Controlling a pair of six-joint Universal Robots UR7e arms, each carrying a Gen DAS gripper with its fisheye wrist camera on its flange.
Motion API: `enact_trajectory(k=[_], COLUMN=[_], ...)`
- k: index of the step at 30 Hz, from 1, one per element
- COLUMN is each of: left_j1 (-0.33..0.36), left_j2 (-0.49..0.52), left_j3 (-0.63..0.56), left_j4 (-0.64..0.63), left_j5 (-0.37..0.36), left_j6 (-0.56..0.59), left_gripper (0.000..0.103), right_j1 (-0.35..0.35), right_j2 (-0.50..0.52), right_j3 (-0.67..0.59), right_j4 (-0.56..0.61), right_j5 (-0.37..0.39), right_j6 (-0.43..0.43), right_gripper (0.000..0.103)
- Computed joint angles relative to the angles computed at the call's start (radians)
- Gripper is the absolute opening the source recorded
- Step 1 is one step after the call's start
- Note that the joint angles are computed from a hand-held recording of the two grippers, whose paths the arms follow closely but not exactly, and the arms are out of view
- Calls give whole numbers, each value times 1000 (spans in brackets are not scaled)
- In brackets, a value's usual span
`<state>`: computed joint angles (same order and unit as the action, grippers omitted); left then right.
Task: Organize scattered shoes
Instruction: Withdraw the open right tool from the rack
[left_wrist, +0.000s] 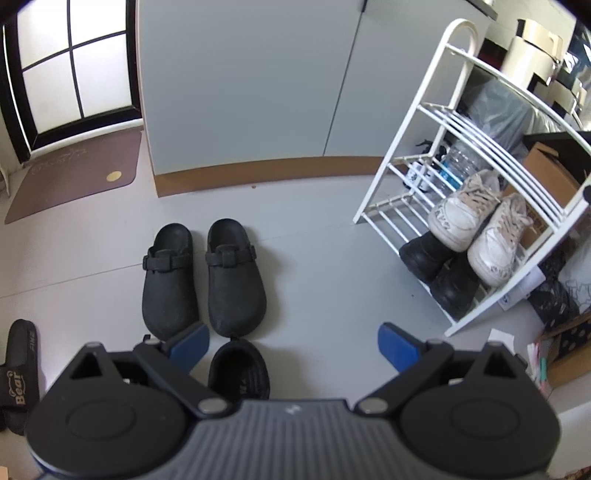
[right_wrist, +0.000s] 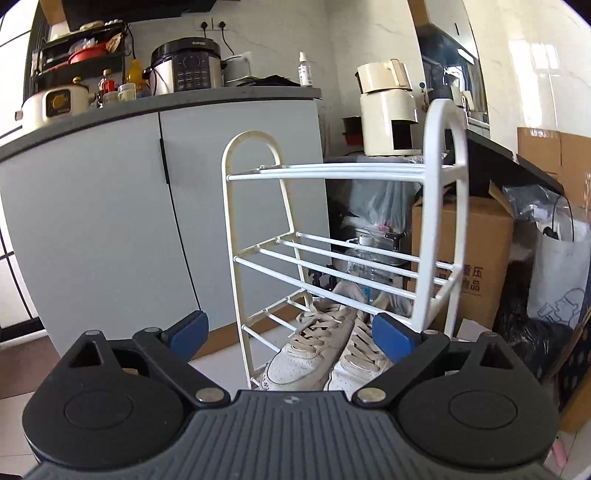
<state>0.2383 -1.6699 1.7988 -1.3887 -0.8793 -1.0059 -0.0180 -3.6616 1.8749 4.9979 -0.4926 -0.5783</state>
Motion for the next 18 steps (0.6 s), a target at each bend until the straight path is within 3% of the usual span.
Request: enact_trajectory(k=[8, 13, 18], left_j1=[-11, -10, -21], left_j2=[-25, -50, -71], left_j3=[-1, -10, -19], left_j4=[34, 95, 147], left_j5=[4, 5, 10], left_j6=[-12, -55, -85], left_gripper=[99, 99, 99], right_j1=[52, 68, 68], right_j2=[26, 56, 67], right_j3=[-35, -69, -87], right_j4=[130, 264, 309], right_j5=[-28, -10, -31], right_j6=[-146, -297, -326], right_gripper=[98, 98, 99])
